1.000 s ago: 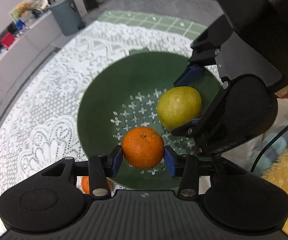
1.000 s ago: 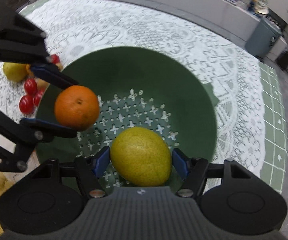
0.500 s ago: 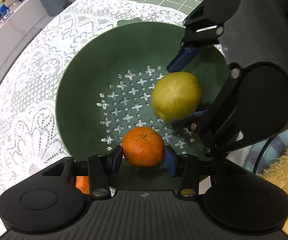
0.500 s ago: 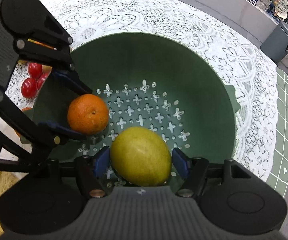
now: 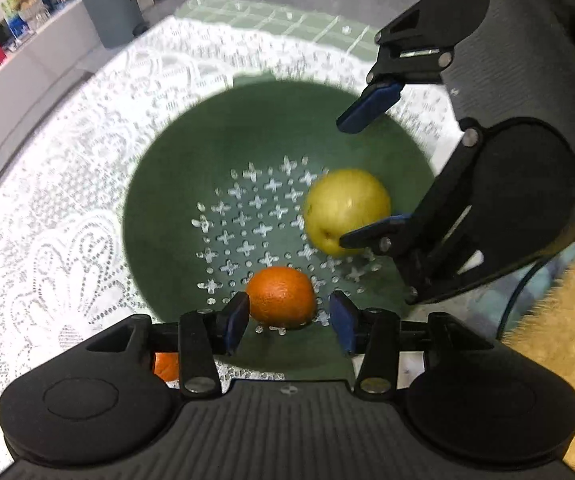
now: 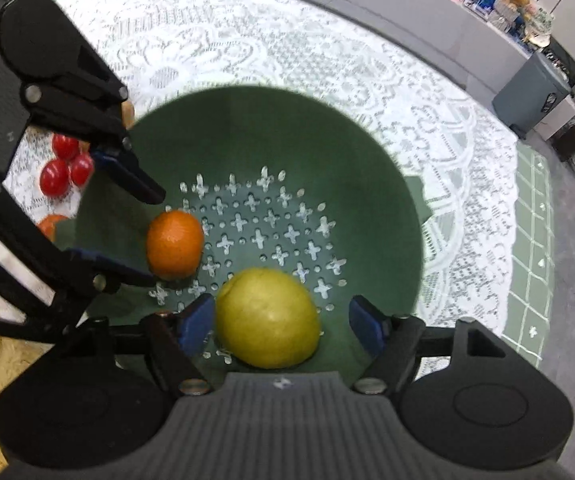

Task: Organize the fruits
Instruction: 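Carry both fruits into the green colander and open both grippers, then lift both grippers out of the colander back toward the fruit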

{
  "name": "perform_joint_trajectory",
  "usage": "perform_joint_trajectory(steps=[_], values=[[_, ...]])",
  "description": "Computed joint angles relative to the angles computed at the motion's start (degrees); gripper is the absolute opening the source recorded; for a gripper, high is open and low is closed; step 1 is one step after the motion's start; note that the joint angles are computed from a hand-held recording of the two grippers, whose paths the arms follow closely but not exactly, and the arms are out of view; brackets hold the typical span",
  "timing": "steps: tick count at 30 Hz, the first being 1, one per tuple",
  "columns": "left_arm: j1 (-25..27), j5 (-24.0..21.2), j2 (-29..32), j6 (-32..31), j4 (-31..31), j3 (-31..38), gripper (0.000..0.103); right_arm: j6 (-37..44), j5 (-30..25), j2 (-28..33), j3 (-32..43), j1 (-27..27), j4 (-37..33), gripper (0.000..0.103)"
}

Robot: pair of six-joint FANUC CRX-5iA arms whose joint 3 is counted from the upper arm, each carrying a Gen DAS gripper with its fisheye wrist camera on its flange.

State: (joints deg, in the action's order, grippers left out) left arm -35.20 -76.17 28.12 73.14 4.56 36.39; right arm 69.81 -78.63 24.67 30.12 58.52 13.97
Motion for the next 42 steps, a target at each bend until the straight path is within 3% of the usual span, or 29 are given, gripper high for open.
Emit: perform_joint_trajectory(steps=[5,12,18,22,28,34,38,42], values=[[-0.41,4.50,-6.52,2.91,-2.22,-5.43,0.057,-7.28,3.92,-3.43,-3.75,2.29,4.72,0.071],[-0.60,11.24,-17.99,14.58,-8.61,-15.40,0.057,-24.83,14.70,-9.00,-13.05,7.73,14.10,0.071],[-0.86,17.09,-26.97,26.64,-15.23,-23.91,0.057,-44.44,23.99,-11.87,-21.31,12.43,25.02,0.071],[-1.60,18.10,-31.51,35.94,-21.27,-28.05,0.057,-58.04,27.42,-11.80,-25.37,14.74,32.12,0.071],[-2.97,17.10,-34.78,44.87,-27.41,-32.42,0.057,-68.11,26.25,-8.48,-24.49,17.80,33.16,0.071],[-3.52,15.97,-37.28,46.76,-30.71,-36.71,0.058,-66.04,21.54,-3.26,-19.69,19.45,30.34,0.066],[-2.13,19.28,-38.00,47.78,-30.75,-39.82,0.063,-65.70,18.67,-1.64,-18.87,19.47,29.54,0.065],[0.45,23.72,-37.45,44.61,-28.12,-42.31,0.067,-66.41,18.30,-1.09,-18.67,18.79,28.89,0.064]])
